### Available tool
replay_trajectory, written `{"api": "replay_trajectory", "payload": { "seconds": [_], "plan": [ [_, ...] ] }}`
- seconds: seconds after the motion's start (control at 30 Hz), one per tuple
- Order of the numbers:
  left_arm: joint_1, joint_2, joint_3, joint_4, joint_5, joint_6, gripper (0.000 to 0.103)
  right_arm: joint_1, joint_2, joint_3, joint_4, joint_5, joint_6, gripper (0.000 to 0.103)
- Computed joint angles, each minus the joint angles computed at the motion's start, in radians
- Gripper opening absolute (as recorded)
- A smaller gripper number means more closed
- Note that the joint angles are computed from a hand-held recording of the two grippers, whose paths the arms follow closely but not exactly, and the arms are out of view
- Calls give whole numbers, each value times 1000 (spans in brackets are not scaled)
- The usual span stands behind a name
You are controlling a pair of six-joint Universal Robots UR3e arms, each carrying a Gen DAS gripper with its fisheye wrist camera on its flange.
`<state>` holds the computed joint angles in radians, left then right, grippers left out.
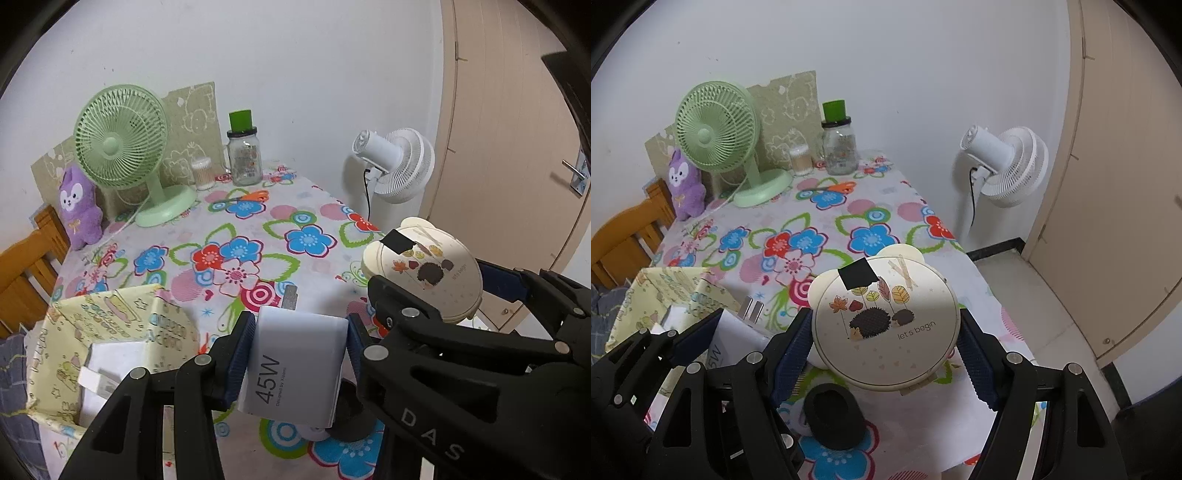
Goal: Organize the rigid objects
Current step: 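Carry the hedgehog container and large white charger toward the yellow fabric box with both tools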
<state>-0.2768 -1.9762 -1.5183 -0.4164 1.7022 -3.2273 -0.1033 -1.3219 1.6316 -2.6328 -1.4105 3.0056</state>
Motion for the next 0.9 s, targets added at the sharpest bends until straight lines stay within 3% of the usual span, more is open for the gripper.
{"api": "replay_trajectory", "payload": {
  "seconds": [0.9],
  "plan": [
    [97, 237, -191, 21, -52, 68, 51, 121, -78, -38, 50, -44, 37, 77]
  ]
}}
